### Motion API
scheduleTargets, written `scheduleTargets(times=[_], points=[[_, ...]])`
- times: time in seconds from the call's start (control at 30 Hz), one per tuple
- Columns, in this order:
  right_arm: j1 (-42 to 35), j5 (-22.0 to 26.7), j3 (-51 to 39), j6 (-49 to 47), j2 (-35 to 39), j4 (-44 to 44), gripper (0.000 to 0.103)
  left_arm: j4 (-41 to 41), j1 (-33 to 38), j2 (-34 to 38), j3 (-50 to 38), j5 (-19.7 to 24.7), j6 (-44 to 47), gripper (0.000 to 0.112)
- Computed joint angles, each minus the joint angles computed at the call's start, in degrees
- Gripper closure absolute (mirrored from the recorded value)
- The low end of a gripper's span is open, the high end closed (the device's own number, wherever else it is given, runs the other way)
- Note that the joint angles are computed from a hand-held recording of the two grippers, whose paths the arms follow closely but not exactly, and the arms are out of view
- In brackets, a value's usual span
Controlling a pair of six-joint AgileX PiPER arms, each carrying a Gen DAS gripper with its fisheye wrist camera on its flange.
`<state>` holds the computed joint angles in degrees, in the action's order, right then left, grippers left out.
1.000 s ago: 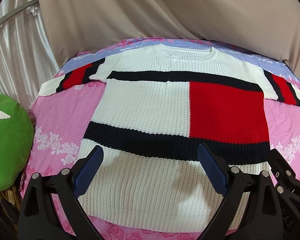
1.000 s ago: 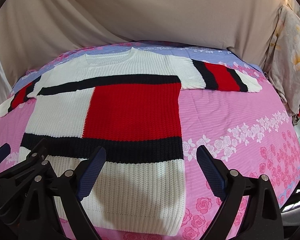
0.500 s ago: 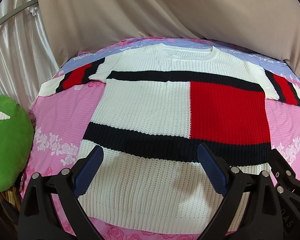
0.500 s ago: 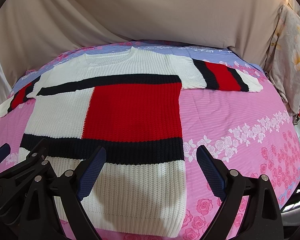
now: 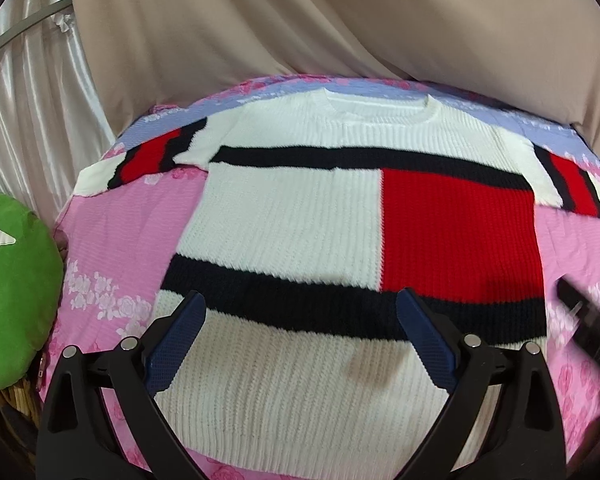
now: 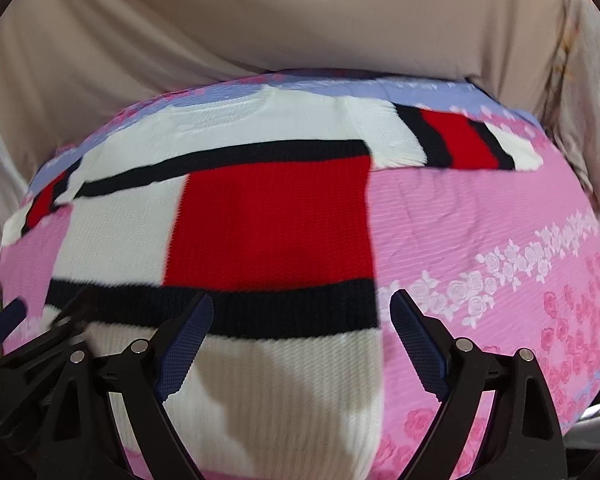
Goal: Fold small clothes
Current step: 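Grasp the striped sleeve cuff with the right gripper and fold it across the body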
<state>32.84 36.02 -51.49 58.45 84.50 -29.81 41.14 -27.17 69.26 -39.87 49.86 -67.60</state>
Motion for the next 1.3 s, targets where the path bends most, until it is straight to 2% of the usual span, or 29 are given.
scheduleTargets(times=[0.13,0.2,0.27,0.4,0.53,0.6,0.67,0.7,0.77,0.8,0.83,0.9,0.97,1.0,1.1,1.17,1.27,1.3], points=[[-18.6,-6.3,-2.2,-13.3,3.3,7.0,0.015,-0.9,3.8,1.5,-1.9,-0.5,1.4,0.017],[-29.1,-7.8,-7.8,-23.3,8.2,13.4,0.015,-1.4,5.6,2.2,-2.9,-0.7,2.4,0.017],[-37.4,-7.4,-15.7,-32.2,14.5,20.0,0.015,-1.9,7.6,3.4,-4.2,-0.7,3.4,0.017],[-49.7,-1.6,-37.3,-43.9,30.8,32.6,0.018,-4.0,11.7,6.3,-7.2,-0.5,6.2,0.017],[-55.8,8.1,-60.3,-40.2,46.8,35.4,0.030,-3.5,13.6,8.6,-9.1,0.0,6.0,0.017],[-56.9,12.5,-69.3,-37.2,52.9,34.6,0.034,-3.3,14.3,9.9,-10.0,0.3,6.5,0.017],[-57.4,15.0,-75.0,-36.9,57.0,35.0,0.042,-3.8,15.3,11.3,-11.0,0.3,7.5,0.017],[-57.5,15.5,-76.5,-37.3,58.1,35.5,0.052,-4.0,15.9,12.1,-11.5,0.2,7.9,0.017],[-57.2,14.6,-77.0,-37.1,58.5,34.5,0.061,-4.5,16.7,13.0,-12.1,-0.4,8.8,0.017],[-56.9,13.6,-76.5,-38.8,58.0,36.4,0.085,-4.9,17.1,13.5,-12.5,-0.8,9.4,0.017],[-56.7,13.6,-76.4,-40.1,57.6,38.4,0.097,-5.5,17.8,14.1,-13.0,-1.4,10.0,0.017],[-56.0,9.4,-72.1,-45.0,53.8,44.0,0.097,-6.3,18.8,14.7,-13.7,-2.6,11.1,0.017],[-53.3,4.1,-65.9,-55.7,46.9,52.5,0.097,-6.8,19.9,15.1,-14.3,-3.9,12.2,0.017],[-51.9,3.0,-63.7,-61.5,44.3,57.6,0.097,-7.2,20.5,15.2,-14.6,-4.7,12.8,0.017],[-45.6,4.3,-60.3,-77.9,37.6,73.4,0.097,-9.3,22.5,15.3,-15.5,-7.3,15.2,0.017],[-40.0,5.9,-59.7,-84.4,35.3,79.7,0.097,-11.3,24.1,15.2,-16.3,-9.2,17.6,0.017],[-31.2,9.8,-62.9,-87.2,37.2,83.9,0.095,-15.9,27.1,14.9,-17.5,-12.6,22.9,0.017],[-27.7,10.4,-64.4,-87.4,39.0,83.9,0.092,-18.5,28.4,15.0,-18.0,-14.0,25.5,0.016]])
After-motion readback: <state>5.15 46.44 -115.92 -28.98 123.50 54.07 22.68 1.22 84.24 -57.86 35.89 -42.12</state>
